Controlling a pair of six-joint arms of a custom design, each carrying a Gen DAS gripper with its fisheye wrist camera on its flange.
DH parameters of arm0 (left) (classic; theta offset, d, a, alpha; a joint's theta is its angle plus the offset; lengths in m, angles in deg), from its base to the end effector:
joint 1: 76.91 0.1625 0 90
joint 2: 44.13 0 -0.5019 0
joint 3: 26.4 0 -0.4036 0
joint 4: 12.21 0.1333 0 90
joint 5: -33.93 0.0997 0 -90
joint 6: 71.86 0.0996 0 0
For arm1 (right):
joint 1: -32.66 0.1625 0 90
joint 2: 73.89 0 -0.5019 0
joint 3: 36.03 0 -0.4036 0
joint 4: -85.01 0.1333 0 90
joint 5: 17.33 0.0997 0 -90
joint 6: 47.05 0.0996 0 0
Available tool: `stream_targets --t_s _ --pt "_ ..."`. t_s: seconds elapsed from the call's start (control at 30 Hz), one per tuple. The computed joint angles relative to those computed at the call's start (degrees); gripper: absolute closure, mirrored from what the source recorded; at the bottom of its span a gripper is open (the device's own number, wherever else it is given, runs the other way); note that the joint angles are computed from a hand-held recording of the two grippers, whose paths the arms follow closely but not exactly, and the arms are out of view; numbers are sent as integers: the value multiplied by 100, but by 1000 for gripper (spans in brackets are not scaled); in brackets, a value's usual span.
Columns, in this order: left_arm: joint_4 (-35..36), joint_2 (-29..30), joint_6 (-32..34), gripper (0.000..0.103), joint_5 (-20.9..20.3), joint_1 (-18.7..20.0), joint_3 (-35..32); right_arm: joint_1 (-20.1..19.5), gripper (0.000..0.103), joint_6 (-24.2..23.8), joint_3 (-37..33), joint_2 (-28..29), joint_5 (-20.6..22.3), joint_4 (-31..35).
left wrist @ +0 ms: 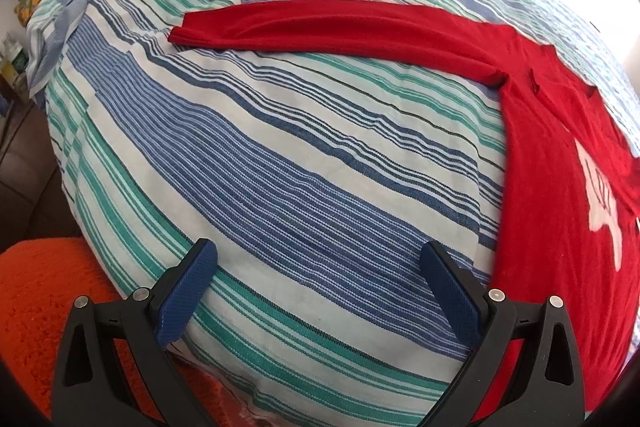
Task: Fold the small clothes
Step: 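Grasp the red sweater's side with the right tool and fold it across the body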
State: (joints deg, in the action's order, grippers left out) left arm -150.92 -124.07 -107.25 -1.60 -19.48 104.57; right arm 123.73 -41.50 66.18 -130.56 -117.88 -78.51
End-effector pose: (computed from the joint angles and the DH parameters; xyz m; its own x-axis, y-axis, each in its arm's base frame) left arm -0.0556 -0.4852 0.2810 -0.6963 -0.2100 -0.6863 0.1651 0.8837 -0.4379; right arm 0.1280 -0.6902 0.2541 -0.9815 0.1526 0.1156 0.0788 0.8723 -0.4826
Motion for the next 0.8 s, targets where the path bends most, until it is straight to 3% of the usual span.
stream_targets --t_s 0.1,0.13,0.17,0.23,0.37,0.43,0.47,0.53,0.67,0.8 --pt "32 20 13 1 23 8 -3 -416 45 733 343 92 -950 149" --pt "28 24 32 1 39 5 2 -528 76 801 467 115 -1034 36" --pt "17 27 44 1 61 -4 15 -584 92 766 604 82 -1039 -288" --pt "26 59 66 1 100 -5 9 -640 91 675 741 -42 -634 -733" --pt "13 137 46 1 131 15 -5 -377 90 -121 630 -91 -785 -1274" --pt "45 169 26 1 135 29 -16 -380 84 110 588 -9 -1024 -1470" --pt "56 182 37 1 105 50 -21 -432 69 367 544 58 -1206 -1360" --pt "133 208 56 1 18 115 -55 -587 56 881 478 242 -1558 -911" --pt "35 192 111 1 -30 124 -7 -476 56 712 595 163 -1632 -1265" --pt "-34 179 135 1 -63 123 39 -197 57 -165 1073 -286 -1122 -1490"
